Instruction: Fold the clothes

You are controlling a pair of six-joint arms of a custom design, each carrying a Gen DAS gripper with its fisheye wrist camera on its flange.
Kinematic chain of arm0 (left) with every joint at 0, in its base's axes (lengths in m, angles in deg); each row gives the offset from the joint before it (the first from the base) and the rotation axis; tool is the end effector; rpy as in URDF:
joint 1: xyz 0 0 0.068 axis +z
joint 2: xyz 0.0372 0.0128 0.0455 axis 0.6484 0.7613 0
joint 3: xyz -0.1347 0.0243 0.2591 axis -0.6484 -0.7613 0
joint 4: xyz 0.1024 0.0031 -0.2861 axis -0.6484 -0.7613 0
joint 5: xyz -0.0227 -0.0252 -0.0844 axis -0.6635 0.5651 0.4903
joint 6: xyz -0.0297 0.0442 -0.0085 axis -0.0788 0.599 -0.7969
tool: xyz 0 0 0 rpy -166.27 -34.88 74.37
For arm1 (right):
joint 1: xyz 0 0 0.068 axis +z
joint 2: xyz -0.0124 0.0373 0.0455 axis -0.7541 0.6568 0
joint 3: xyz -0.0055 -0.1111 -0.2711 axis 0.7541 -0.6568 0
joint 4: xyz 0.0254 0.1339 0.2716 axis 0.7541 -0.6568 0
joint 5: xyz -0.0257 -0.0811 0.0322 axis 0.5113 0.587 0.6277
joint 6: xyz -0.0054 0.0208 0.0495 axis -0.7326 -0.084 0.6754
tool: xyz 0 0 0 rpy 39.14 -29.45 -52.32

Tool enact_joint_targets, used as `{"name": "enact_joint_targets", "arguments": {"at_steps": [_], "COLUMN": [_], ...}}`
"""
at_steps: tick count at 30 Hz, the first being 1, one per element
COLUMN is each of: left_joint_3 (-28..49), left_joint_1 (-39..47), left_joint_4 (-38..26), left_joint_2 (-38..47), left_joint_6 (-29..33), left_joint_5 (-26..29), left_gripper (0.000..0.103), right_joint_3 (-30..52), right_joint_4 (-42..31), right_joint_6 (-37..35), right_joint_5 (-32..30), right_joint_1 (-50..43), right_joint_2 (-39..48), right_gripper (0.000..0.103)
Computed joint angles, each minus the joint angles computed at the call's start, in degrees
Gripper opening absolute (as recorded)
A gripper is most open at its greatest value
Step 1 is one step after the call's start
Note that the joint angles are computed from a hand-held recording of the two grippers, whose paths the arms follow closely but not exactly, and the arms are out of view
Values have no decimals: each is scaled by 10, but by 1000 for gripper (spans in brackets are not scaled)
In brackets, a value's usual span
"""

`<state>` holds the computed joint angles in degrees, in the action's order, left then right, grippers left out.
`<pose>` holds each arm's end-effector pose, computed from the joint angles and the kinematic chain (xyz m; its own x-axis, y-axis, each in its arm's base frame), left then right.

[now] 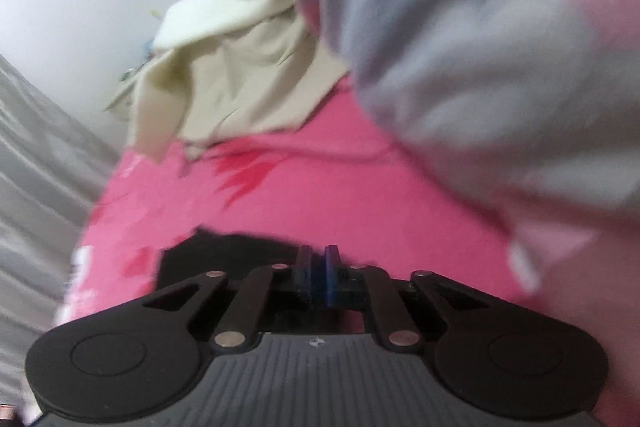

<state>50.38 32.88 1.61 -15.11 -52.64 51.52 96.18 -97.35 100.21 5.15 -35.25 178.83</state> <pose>0.1909 -0.0421 0.1998 -0.7704 0.1315 -0.6239 0.4235 0.8371 -0.3464 0.4367 0.1217 0.2215 -0.8725 0.1127 -0.4754 -0.1772 0.8337 0.5229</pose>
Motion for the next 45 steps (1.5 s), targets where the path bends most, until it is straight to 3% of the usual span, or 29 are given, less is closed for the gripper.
{"name": "enact_joint_targets", "arguments": {"at_steps": [2,3,4,5,10,14,18,24,27,29,32,33,36,42,44,45], "left_joint_3": [0,-1,-1,-2,-4,-5,-7,-6,-6,-5,-3,-2,-2,-1,-1,-1], "left_joint_1": [-1,-2,-2,-2,2,0,1,0,1,2,4,6,8,4,4,4], "left_joint_4": [1,1,2,2,4,4,5,7,5,6,6,6,8,10,10,9], "left_joint_2": [-1,-1,-2,-3,-4,-6,-8,-5,-7,-6,-2,-1,2,5,5,5], "left_joint_6": [-2,-4,-4,-4,-7,-6,-4,-9,-3,-4,-7,-8,-7,-6,-7,-7], "left_joint_5": [-1,-2,-2,-2,3,1,2,2,2,3,5,7,10,4,5,4], "left_gripper": [79,79,79,79,79,79,79,79,79,79,79,79,79,79,79,79], "right_joint_3": [15,28,30,24,-52,-78,-127,-97,-104,-121,-120,-123,-146,-143,-138,-137], "right_joint_4": [-28,-53,-64,-61,20,48,175,107,123,159,138,132,124,69,75,81], "right_joint_6": [-24,-45,-61,-75,-64,-42,70,13,6,38,29,29,27,-97,-106,-104], "right_joint_5": [-12,-14,-14,-13,-18,-3,-119,-43,-33,-61,-60,-53,-30,26,31,19], "right_joint_1": [6,11,14,19,15,8,-23,-13,-7,-15,-20,-22,-26,17,25,22], "right_joint_2": [8,16,16,12,-54,-51,-52,-26,-16,-25,-41,-50,-85,-98,-88,-81], "right_gripper": [33,30,22,3,3,3,3,3,3,3,9,20,39,49,49,39]}}
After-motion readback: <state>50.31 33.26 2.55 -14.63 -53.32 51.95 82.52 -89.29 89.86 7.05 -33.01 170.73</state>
